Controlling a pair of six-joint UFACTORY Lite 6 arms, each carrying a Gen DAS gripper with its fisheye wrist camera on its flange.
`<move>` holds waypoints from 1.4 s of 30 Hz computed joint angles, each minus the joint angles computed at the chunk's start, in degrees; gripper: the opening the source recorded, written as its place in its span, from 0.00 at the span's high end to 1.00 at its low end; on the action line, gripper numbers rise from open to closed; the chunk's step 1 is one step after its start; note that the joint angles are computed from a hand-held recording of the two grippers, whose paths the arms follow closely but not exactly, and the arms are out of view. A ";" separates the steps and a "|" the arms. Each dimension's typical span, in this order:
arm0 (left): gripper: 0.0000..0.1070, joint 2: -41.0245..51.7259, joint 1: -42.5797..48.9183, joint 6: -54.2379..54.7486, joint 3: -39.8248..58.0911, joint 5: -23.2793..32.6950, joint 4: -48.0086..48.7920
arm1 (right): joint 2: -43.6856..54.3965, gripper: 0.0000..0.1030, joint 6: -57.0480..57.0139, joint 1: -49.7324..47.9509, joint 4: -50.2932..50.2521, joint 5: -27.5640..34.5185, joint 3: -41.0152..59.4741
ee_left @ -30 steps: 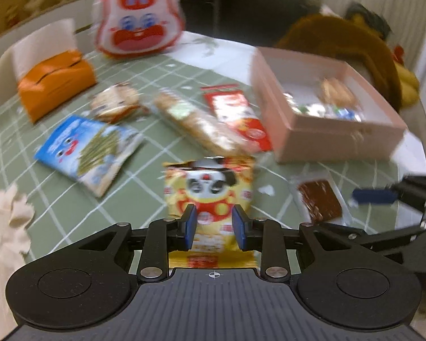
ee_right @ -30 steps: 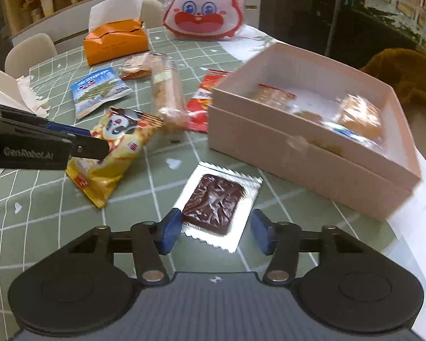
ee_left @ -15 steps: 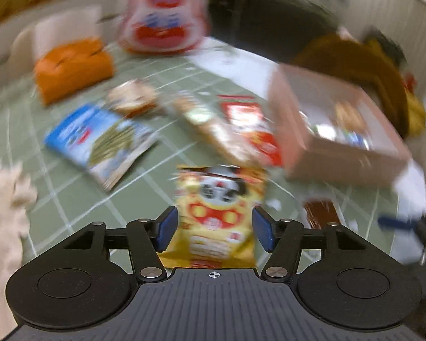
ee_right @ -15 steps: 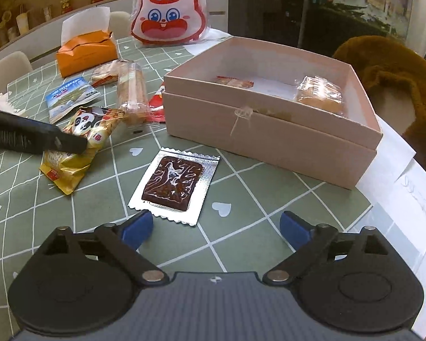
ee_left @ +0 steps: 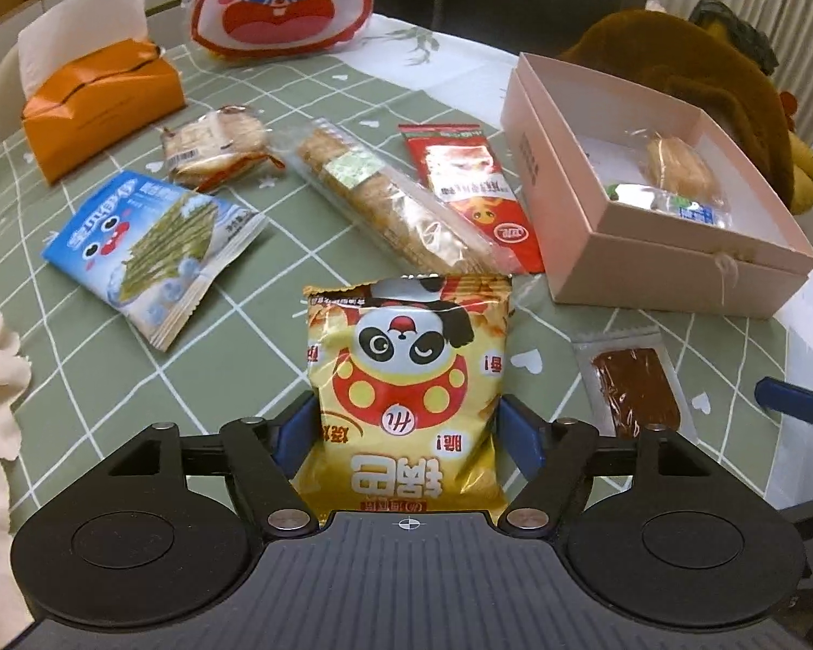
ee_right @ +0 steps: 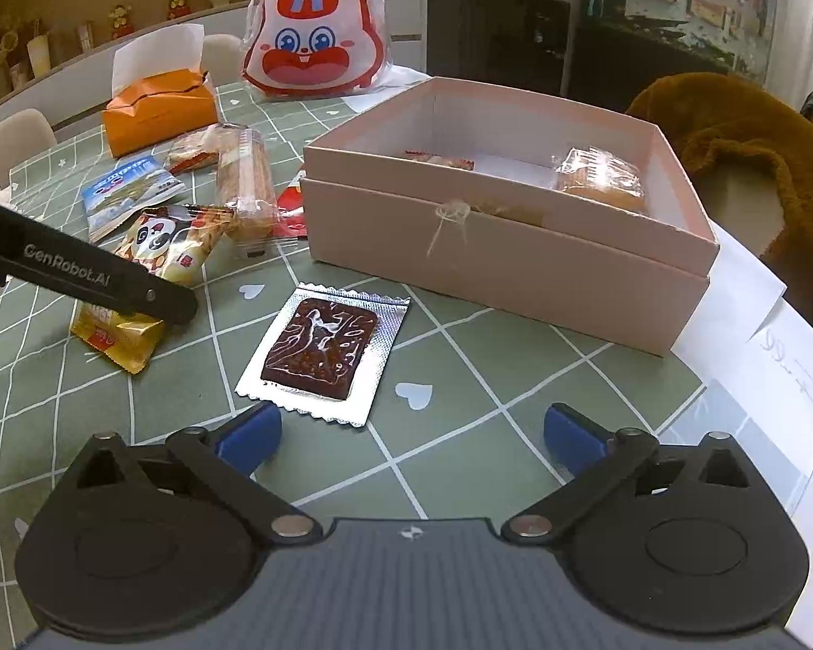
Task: Organize snacks
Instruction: 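Close the right tool on the silver-wrapped chocolate bar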
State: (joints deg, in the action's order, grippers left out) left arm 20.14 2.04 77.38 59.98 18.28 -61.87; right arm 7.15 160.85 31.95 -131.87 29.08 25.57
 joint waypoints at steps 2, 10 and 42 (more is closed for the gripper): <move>0.30 -0.53 0.73 0.44 -0.52 0.93 -0.62 | -0.25 0.00 0.21 -0.08 -0.23 -0.31 -0.16; 0.31 -7.90 4.70 -5.32 -8.00 4.00 3.12 | -0.43 0.01 -8.29 -1.93 6.19 -7.14 3.82; 0.32 -17.90 3.92 -3.73 -18.99 4.89 0.38 | -9.66 0.48 -50.66 0.91 46.04 -14.49 3.66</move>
